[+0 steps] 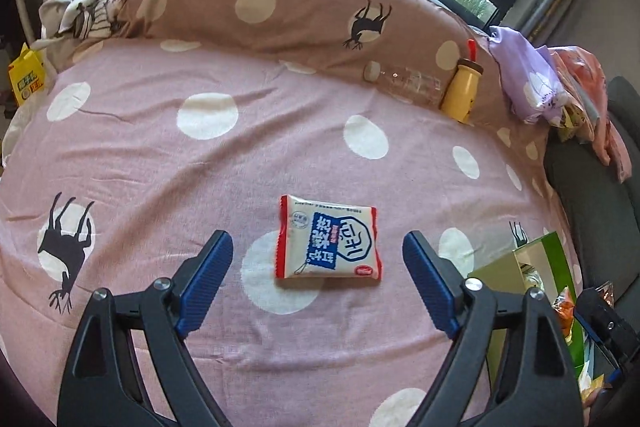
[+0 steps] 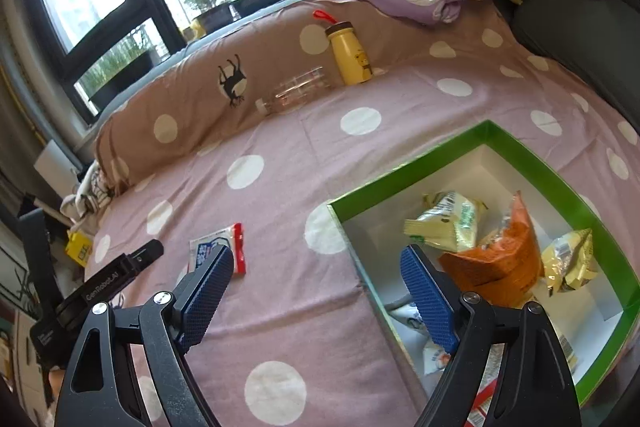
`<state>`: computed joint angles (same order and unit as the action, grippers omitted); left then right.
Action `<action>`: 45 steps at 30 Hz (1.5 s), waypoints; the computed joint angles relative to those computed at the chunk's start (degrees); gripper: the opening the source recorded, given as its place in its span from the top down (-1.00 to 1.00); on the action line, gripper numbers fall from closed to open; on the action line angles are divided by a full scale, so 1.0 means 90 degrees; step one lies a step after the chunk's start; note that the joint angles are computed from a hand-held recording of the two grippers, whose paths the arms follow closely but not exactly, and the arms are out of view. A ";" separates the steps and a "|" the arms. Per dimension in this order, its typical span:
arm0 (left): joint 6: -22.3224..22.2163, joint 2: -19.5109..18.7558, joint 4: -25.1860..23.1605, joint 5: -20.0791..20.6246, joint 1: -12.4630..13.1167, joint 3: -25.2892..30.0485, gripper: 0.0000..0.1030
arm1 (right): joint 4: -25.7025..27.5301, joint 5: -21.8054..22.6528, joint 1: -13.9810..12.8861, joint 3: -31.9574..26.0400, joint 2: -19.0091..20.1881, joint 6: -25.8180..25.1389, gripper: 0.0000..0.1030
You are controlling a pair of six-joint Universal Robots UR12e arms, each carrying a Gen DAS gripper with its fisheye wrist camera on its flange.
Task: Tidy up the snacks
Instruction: 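Move the right gripper back to the white-blue packet, then grasp the white-blue packet with the right gripper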
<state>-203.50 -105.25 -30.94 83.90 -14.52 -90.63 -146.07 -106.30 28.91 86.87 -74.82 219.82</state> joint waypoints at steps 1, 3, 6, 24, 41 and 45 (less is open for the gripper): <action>-0.0045 -0.0003 -0.0003 -0.0034 0.0028 -0.0019 -0.69 | -0.0012 0.0118 -0.0014 -0.0059 0.0047 -0.0068 -0.66; -0.0174 -0.0010 -0.0024 -0.0140 0.0097 -0.0053 -0.69 | -0.0026 0.0435 -0.0043 -0.0219 0.0165 -0.0175 -0.66; -0.0337 -0.0058 -0.0049 -0.0174 0.0155 -0.0077 -0.69 | 0.0099 0.0673 -0.0047 -0.0522 0.0393 -0.0345 -0.66; -0.0512 -0.0434 -0.0029 -0.0763 0.0257 0.0064 -0.53 | 0.0656 0.2925 -0.0430 -0.1791 0.1742 -0.0564 -0.66; 0.0012 -0.0497 -0.0559 -0.0848 0.0120 0.0258 0.54 | 0.1118 0.3254 -0.0425 -0.1812 0.1761 -0.0768 0.09; 0.0298 -0.0286 -0.0718 -0.0501 0.0004 0.0181 0.55 | 0.1052 0.3383 -0.0398 -0.1582 0.1551 -0.0688 0.09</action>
